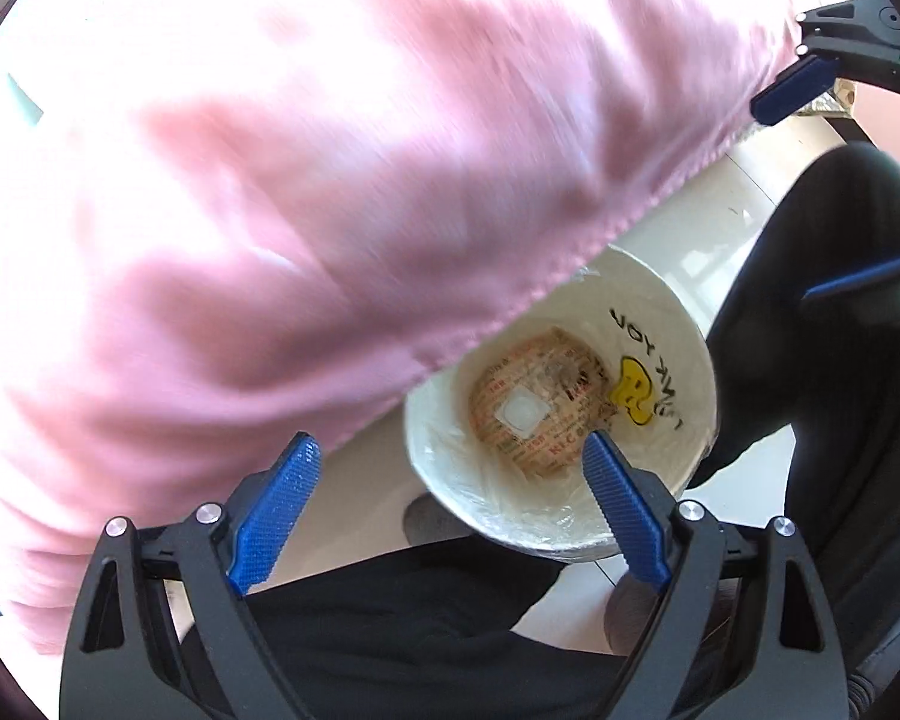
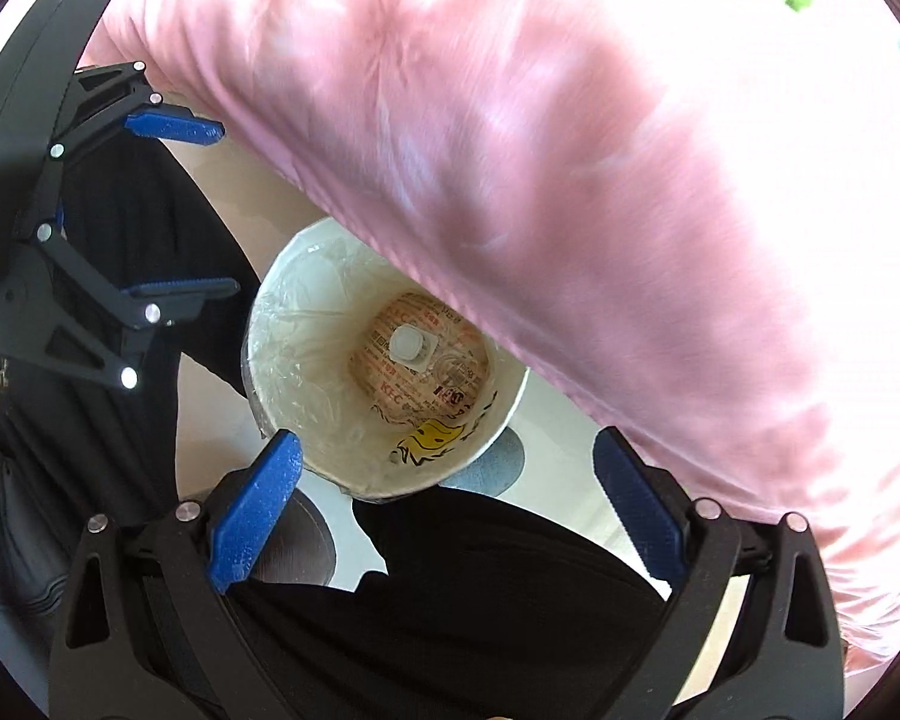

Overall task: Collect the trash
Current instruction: 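Move both tools back toward the milk carton and green block on the bed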

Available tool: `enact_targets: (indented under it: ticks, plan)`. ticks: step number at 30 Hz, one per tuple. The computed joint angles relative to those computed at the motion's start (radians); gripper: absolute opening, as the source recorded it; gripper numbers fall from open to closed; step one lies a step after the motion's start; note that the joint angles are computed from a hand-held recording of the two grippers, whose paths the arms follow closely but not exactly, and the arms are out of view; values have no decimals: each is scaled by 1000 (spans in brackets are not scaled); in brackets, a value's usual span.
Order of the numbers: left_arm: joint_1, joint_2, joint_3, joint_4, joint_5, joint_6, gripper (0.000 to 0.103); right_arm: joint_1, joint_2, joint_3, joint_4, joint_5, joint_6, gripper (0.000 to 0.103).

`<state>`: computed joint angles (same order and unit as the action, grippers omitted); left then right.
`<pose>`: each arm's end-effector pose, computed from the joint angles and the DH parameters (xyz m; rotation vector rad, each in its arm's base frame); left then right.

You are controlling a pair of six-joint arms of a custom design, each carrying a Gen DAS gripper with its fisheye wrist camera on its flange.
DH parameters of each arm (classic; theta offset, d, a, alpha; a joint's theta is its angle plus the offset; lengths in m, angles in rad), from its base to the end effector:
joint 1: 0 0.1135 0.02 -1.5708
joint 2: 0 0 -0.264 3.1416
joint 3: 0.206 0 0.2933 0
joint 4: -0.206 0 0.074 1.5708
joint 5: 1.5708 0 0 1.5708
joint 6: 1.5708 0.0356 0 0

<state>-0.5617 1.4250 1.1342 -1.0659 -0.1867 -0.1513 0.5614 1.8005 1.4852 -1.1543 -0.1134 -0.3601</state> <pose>0.2549 -0.1526 0.2434 0.5571 2.8186 0.1443 0.3218 0.2072 0.2298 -1.3624 2.7251 0.1875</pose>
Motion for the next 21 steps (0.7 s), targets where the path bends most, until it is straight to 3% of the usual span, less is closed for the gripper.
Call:
enact_targets:
  ticks: [11, 21]
  plan:
    - [87, 3, 226, -118, -45, 11, 91, -80, 36, 276, -170, 16, -55, 96]
    - [152, 135, 479, -199, -65, 40, 92, -161, 233, 702, -374, 28, -98, 96]
